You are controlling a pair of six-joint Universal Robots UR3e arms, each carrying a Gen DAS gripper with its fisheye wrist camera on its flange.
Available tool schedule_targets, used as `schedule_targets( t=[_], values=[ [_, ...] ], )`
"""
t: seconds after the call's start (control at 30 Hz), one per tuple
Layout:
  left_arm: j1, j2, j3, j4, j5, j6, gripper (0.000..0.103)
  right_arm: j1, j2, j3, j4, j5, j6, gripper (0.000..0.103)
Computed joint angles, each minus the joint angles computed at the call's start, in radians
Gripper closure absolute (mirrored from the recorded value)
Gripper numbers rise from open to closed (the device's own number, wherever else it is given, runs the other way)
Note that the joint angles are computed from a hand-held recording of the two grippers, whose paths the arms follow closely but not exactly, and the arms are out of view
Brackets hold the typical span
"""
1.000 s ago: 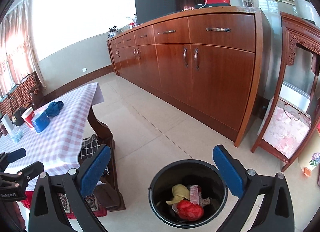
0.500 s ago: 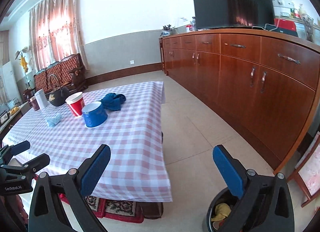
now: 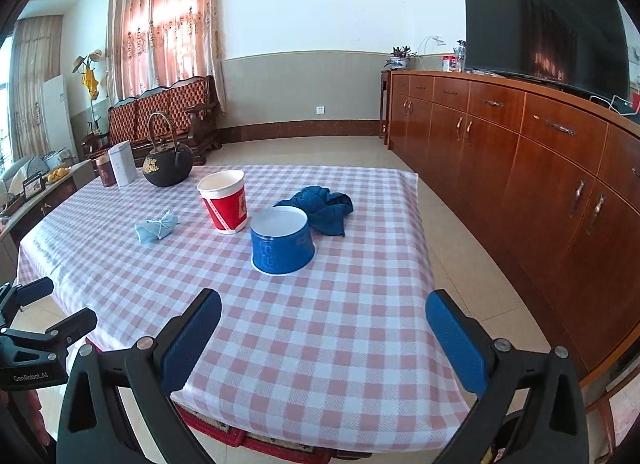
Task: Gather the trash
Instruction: 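Move both open tools back toward the table, then grasp the light-blue mask with the left tool while the right tool grasps the blue bucket rim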
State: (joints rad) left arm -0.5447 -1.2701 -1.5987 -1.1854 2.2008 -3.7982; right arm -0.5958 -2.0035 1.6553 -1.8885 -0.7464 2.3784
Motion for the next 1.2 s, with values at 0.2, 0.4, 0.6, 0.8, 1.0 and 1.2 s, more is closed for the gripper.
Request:
schedule_targets(
  t=[0.2, 0.4, 0.6, 0.8, 1.0, 1.2],
  values=[
    [0.149, 0.083, -0.080, 0.058, -0.085, 0.094, 0.000, 0.255, 0.171, -0.052, -0.219, -0.176, 0.170, 0.000],
    [0.353, 0.115, -0.133, 0.122, -0.243, 0.230, 0.000, 0.456, 0.401, -0.206, -0.344, -0.352, 0.305, 0.000],
    [0.522, 0.054, -0.151, 0.202, -0.376, 0.347, 0.001, 0.581, 0.642, -0.419, -0.335, -0.488, 0.364, 0.000],
    [0.615, -0.016, -0.154, 0.280, -0.464, 0.381, 0.007, 0.636, 0.791, -0.552, -0.328, -0.549, 0.395, 0.001],
    [0.643, -0.113, -0.107, 0.323, -0.498, 0.410, 0.011, 0.669, 0.912, -0.710, -0.263, -0.566, 0.401, 0.021],
    [0.708, -0.211, -0.020, 0.305, -0.581, 0.441, 0.026, 0.688, 1.013, -0.881, -0.181, -0.559, 0.403, 0.024]
  ],
)
